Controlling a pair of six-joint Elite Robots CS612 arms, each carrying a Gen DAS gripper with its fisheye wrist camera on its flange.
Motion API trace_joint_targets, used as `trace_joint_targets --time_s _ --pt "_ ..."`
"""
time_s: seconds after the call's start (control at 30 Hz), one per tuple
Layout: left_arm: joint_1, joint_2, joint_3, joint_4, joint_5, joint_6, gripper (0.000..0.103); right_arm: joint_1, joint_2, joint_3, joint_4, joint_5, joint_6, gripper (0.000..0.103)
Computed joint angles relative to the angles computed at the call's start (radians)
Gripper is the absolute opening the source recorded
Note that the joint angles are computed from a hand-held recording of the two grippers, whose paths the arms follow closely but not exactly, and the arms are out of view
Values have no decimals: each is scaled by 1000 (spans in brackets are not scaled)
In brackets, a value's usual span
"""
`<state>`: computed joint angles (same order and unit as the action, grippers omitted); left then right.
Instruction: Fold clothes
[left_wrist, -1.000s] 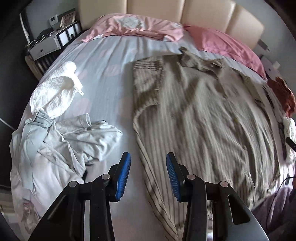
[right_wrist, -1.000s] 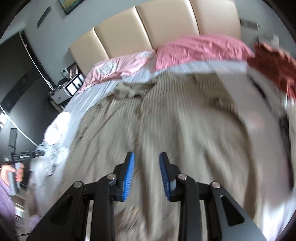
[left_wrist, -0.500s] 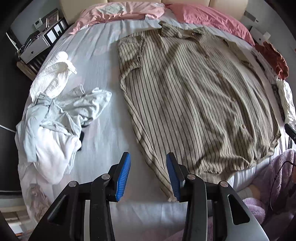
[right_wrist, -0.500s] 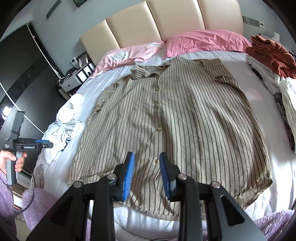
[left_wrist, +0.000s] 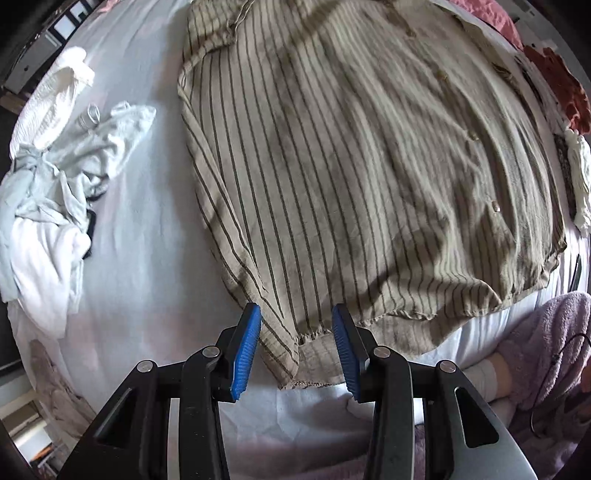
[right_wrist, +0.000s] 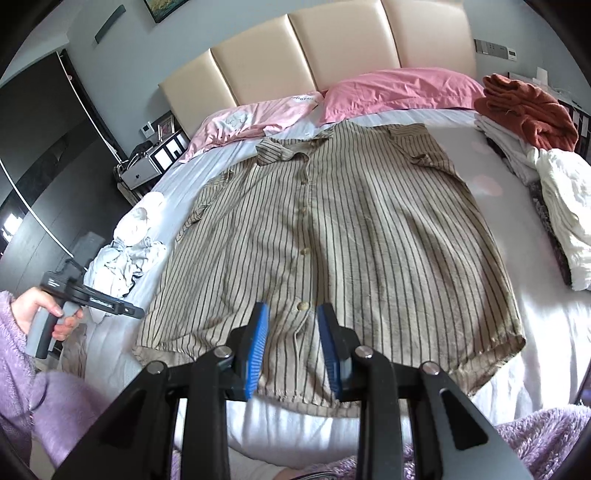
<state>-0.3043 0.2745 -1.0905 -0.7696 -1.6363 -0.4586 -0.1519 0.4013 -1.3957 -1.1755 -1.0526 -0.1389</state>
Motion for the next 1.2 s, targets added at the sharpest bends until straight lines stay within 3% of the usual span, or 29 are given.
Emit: trace_joint_targets --time_s 0.1,0.3,0.33,0.4,0.47,0.53,0.8,1.13,1.2 --pt "11 21 -15 -6 -31 -45 42 6 -7 11 20 -2 -8 28" --pt "13 59 -50 24 -9 -69 41 32 -16 29 61 1 -84 28" --pt "12 69 -61 22 -9 -75 38 37 -17 32 70 -4 -97 28" --pt "11 83 -79 13 -9 -86 21 46 -19 38 84 -10 -110 28" --pt "11 96 -101 -6 -15 -93 12 54 -20 42 95 -17 -121 28" --pt "11 102 -120 -25 -17 -95 10 62 -23 49 102 -27 -130 28" --pt "8 102 -164 -182 -112 -49 9 99 -38 97 157 -13 -181 28" --pt "-14 28 78 -367 -244 51 10 128 -62 189 194 12 -203 28" --pt "-9 9 133 -389 -253 83 17 129 -68 212 191 17 -199 28"
